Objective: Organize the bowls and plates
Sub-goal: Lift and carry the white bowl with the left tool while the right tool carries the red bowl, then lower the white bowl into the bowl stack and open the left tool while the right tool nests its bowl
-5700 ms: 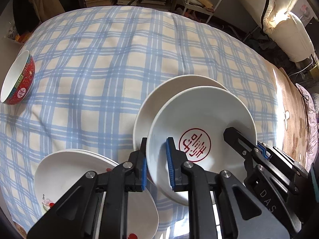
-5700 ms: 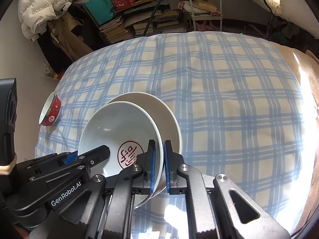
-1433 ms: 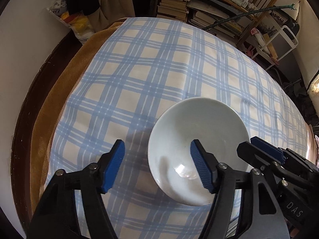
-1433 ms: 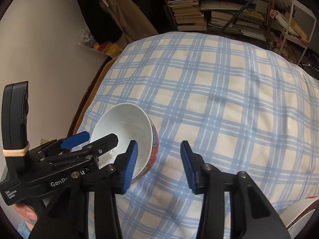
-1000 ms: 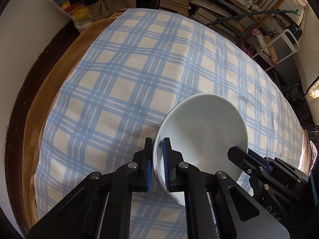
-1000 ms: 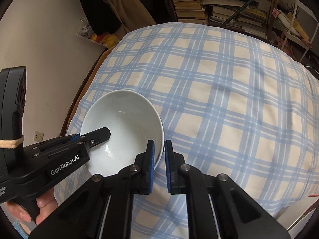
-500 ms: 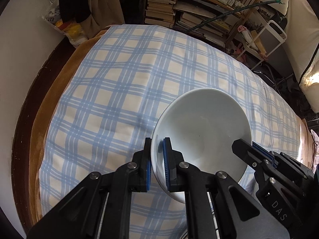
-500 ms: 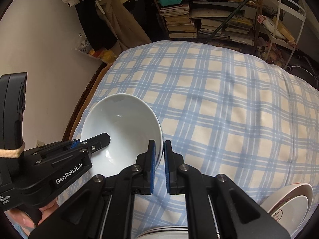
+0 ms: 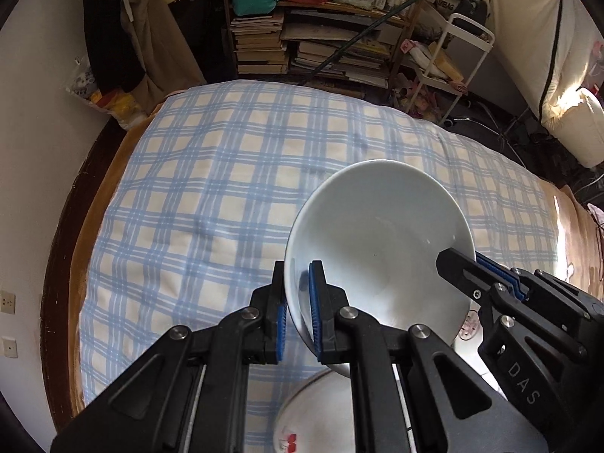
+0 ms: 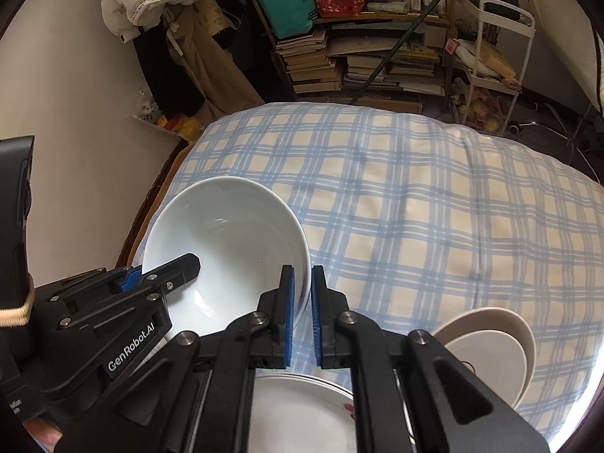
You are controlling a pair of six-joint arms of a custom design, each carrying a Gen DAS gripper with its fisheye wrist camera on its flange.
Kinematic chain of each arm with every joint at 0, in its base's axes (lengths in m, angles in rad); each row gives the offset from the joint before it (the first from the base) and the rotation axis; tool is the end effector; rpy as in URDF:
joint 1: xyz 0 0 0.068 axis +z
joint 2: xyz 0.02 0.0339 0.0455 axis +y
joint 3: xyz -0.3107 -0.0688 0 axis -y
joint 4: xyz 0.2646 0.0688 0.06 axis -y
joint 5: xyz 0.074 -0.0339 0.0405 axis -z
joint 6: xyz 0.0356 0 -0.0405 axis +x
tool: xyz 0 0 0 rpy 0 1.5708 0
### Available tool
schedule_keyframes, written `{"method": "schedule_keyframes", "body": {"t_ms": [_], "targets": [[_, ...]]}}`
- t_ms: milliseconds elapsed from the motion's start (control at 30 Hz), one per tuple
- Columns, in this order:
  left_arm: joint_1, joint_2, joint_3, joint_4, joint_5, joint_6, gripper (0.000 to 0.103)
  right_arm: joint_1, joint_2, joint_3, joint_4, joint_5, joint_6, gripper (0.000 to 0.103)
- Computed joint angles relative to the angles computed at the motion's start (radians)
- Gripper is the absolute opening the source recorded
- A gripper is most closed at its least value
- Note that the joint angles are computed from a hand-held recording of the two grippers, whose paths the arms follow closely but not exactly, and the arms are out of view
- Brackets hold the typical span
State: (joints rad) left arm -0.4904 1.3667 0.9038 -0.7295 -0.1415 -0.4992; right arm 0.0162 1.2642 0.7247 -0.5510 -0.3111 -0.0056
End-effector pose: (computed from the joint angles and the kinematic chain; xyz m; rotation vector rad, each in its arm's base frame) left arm 0.2325 -0.1185 0.2518 -0.0493 2.7413 -0.0783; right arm 0.2337 0.0147 0.2296 -0.1299 2.6330 0.4165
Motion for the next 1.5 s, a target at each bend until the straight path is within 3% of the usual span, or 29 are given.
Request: {"method": "schedule_keyframes", "body": {"t_ms": [333,767,1133,1500], "targets": [[-0.24,0.053,0.053,-0.008,-0.01,-0.136,0.012,-0.321,-0.088,-0.01,-0.144,-0.091,-0.242,0.01],[-0.404,0.127,0.07,0.045,-0.019,-0.246,0.013,-0.648,-0.099,-0.027,-0.258,-0.183,-0.511,0.01],[-0.462,0.193,0.058,0.098,-0.024,-0.264,0.013,-0.802,-0.01,-0.072,-0.242,-0.239,-0.63,0.01],[-0.5,0.275,0.051,0.133,-0.027,-0.271,0.013,-0.837,0.016,-0.134,-0.155,-0.213,-0.659,0.01]]}}
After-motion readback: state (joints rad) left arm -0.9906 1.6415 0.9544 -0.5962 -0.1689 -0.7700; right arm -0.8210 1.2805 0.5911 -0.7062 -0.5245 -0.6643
